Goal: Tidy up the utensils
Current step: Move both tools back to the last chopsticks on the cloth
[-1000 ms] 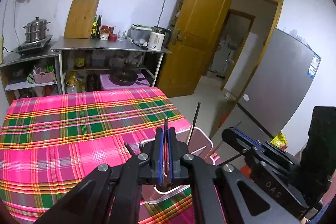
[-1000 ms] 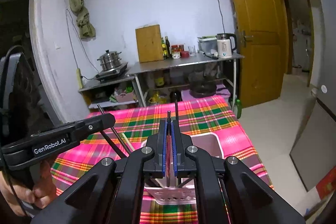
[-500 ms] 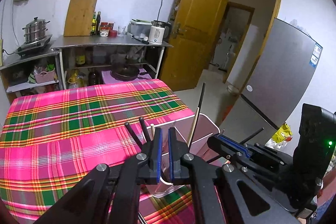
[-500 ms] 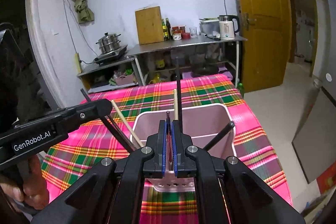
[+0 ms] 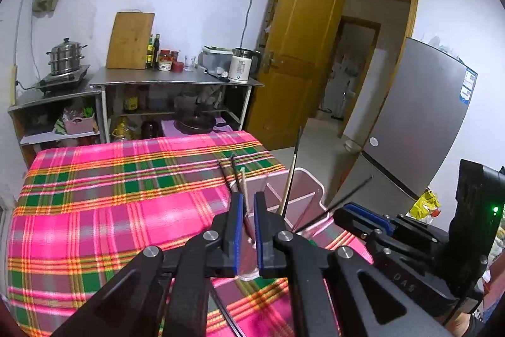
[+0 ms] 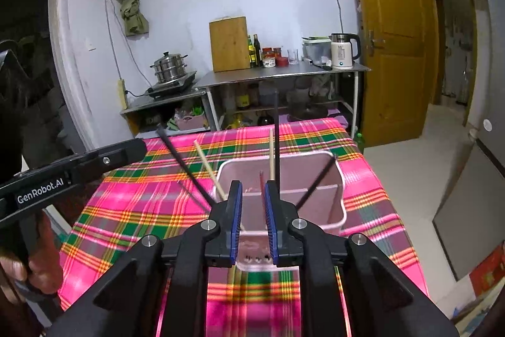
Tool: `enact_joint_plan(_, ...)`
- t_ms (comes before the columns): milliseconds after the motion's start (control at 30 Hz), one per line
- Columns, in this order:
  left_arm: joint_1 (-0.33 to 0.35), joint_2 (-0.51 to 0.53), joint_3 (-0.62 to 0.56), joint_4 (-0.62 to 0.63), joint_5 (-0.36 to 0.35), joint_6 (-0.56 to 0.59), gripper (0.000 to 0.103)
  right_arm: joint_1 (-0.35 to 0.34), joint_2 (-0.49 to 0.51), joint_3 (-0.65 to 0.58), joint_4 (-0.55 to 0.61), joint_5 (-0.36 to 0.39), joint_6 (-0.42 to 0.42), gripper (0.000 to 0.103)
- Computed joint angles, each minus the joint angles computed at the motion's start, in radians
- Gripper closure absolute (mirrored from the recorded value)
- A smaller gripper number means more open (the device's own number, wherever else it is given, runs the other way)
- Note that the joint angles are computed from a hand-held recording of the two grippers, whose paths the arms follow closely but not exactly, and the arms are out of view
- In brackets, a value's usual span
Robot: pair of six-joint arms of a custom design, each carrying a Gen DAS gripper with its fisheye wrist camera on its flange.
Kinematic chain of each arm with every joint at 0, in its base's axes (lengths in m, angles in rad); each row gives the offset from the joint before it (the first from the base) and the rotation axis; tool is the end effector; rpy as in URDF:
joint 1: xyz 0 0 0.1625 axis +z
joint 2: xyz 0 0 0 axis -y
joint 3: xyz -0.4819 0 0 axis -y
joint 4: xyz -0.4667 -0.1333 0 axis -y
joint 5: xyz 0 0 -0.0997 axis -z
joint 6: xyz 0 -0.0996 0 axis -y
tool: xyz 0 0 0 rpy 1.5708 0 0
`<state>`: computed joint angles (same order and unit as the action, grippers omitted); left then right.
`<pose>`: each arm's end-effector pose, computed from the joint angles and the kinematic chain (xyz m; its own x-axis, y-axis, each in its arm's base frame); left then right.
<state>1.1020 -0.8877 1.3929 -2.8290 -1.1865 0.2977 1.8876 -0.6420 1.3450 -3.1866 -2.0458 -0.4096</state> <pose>-0.2311 -0.8340 0.3112 -0.8047 0.3727 -0.4621 0.5917 0.5665 -0.5735 0.3554 -0.8023 0.1741 -0.8027 -0.1701 0.5716 -0.5562 0.5596 -0.6144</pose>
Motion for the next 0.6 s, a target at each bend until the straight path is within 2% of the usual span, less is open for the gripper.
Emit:
enact_joint_plan(333,0.004,-0.114,0.201,-0.092,0.032,-0.024,0.097,0.023,-0.05,0.148,-0.07,-0.002,-0.006,0.088)
enact_joint_plan(600,0.012,-0.165,0.306,-0.124,0.059,-0.045,0.097,0.034,-0.057,0.217,-0.092,-0.013,-0.032,0.088)
